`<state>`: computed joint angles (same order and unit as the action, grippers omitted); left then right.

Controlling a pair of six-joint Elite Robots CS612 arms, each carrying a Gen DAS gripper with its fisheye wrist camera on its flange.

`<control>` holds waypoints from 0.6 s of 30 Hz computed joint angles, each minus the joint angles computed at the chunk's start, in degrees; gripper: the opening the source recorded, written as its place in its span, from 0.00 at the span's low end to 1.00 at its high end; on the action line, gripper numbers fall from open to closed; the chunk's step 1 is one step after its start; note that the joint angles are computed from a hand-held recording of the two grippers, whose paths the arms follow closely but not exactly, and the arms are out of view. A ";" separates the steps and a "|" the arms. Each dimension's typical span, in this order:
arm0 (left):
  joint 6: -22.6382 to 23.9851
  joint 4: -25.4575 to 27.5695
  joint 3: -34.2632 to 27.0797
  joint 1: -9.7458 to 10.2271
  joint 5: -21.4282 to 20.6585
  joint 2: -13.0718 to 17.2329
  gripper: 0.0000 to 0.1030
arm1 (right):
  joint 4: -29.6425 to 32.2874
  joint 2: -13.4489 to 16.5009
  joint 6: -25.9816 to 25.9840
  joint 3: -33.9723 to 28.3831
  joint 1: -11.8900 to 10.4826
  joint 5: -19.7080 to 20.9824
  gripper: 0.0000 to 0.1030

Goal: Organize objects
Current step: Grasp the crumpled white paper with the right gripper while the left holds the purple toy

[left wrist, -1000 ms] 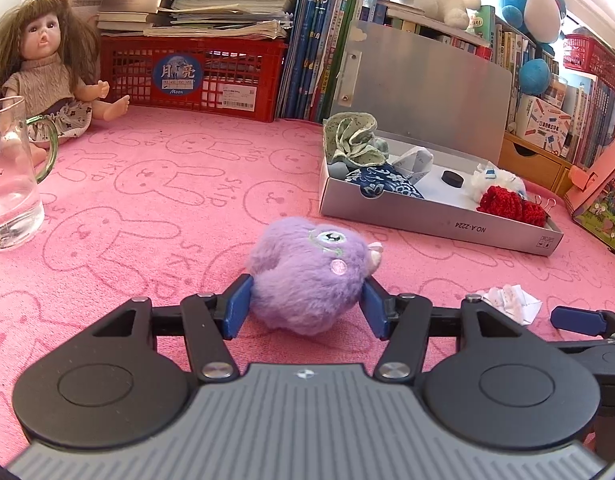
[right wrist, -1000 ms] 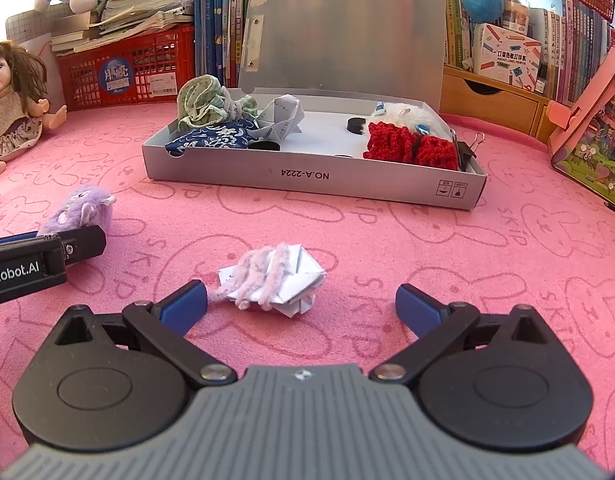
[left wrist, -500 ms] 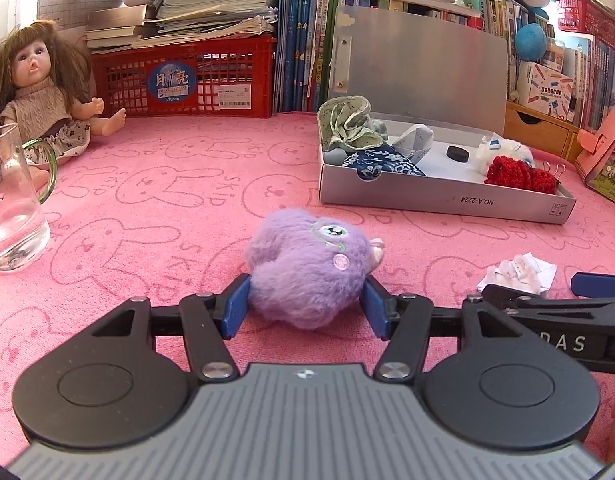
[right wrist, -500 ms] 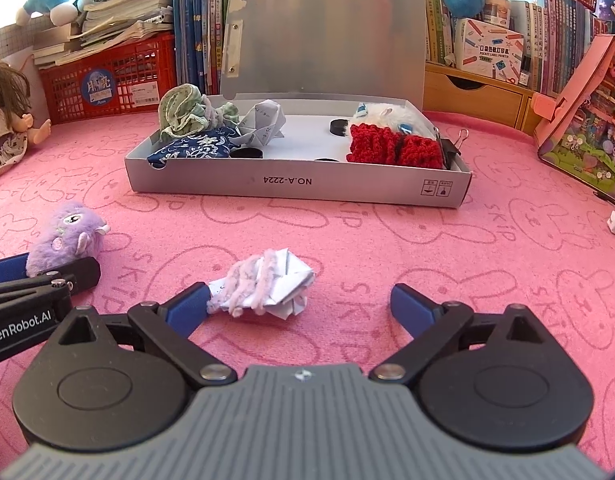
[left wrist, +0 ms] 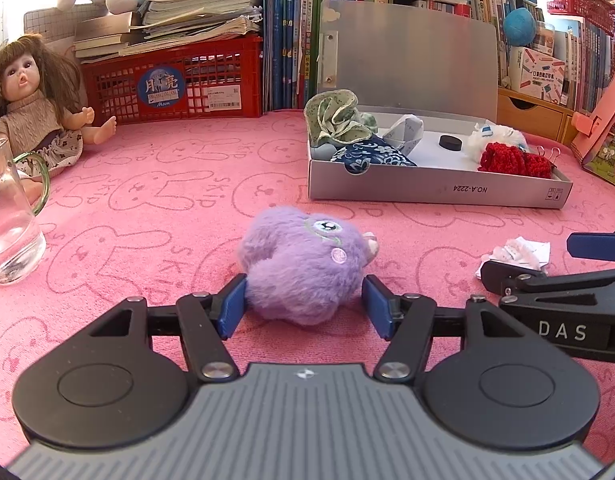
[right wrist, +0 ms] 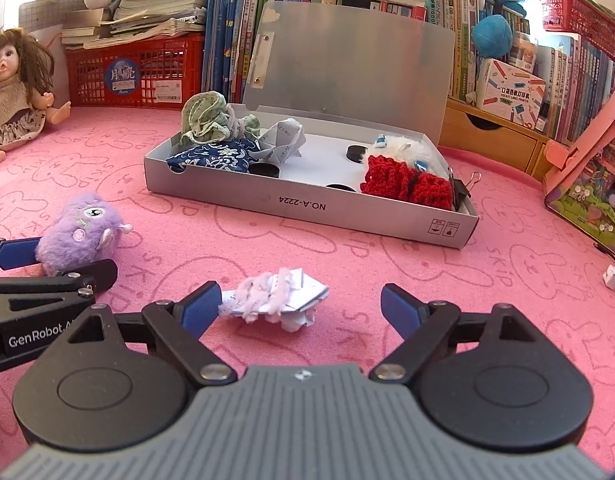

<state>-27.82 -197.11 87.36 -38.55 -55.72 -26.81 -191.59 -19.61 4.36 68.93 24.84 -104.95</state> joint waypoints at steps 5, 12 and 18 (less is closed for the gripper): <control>-0.59 -0.06 0.02 0.05 -0.12 -0.02 0.65 | 0.16 1.08 -1.26 -1.42 0.64 -2.83 0.91; -0.58 -0.38 0.11 0.10 -0.47 -0.02 0.67 | -0.31 1.32 -0.96 -1.68 0.46 -1.59 0.86; -0.27 0.22 -0.05 -0.04 -0.05 -0.02 0.68 | -0.99 1.27 -1.50 -1.51 0.46 0.28 0.72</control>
